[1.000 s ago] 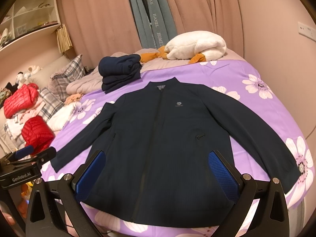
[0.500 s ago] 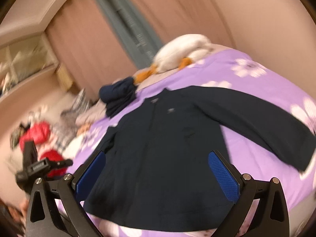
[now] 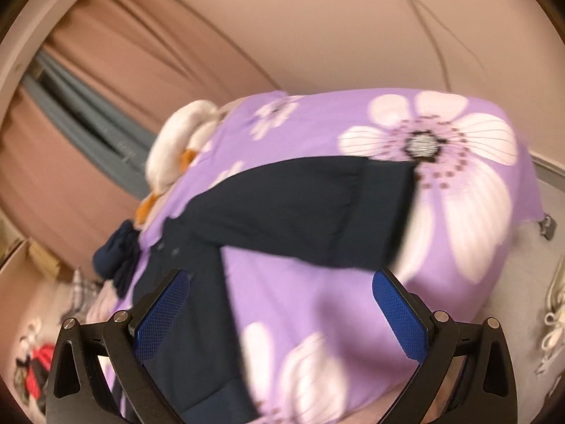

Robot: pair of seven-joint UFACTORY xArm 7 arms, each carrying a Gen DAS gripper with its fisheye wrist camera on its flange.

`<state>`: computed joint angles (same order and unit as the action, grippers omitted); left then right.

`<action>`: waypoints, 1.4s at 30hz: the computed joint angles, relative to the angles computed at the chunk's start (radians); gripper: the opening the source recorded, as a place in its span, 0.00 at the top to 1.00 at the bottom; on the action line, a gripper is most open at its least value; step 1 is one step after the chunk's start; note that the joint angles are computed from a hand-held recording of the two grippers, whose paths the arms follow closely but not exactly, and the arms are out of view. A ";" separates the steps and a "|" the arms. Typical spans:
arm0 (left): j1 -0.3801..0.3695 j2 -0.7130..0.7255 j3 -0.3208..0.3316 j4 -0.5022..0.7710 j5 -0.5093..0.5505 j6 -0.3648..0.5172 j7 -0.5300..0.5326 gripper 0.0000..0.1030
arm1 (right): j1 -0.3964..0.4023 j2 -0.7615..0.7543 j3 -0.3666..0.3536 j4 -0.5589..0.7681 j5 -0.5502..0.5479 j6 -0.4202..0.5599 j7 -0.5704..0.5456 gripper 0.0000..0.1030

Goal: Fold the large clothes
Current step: 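Grasp the cuff of the jacket sleeve with the right tool, then fold the held sleeve across the jacket front with the right tool, then release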

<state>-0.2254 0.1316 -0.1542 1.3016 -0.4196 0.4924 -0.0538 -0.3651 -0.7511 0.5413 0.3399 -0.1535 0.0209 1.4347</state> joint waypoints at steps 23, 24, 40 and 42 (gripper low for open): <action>-0.055 0.092 -0.004 0.141 0.192 0.078 -0.154 0.00 | -0.138 0.225 0.003 -0.087 0.219 -0.384 -0.193 0.44; -0.059 0.094 -0.001 0.143 0.203 0.079 -0.167 0.00 | -0.113 0.215 -0.024 -0.087 0.220 -0.343 -0.208 0.49; -0.013 0.082 0.016 0.095 0.186 0.067 -0.210 0.00 | -0.284 0.100 0.063 0.245 0.073 0.109 -0.192 0.90; 0.003 0.089 0.018 0.099 0.169 0.071 -0.191 0.00 | -0.329 0.150 0.100 0.375 0.009 0.170 -0.194 0.90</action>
<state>-0.2222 0.2202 -0.1366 1.4008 -0.2504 0.5629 -0.2448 -0.6939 -0.6008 0.6417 0.7146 -0.1441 0.1909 1.2404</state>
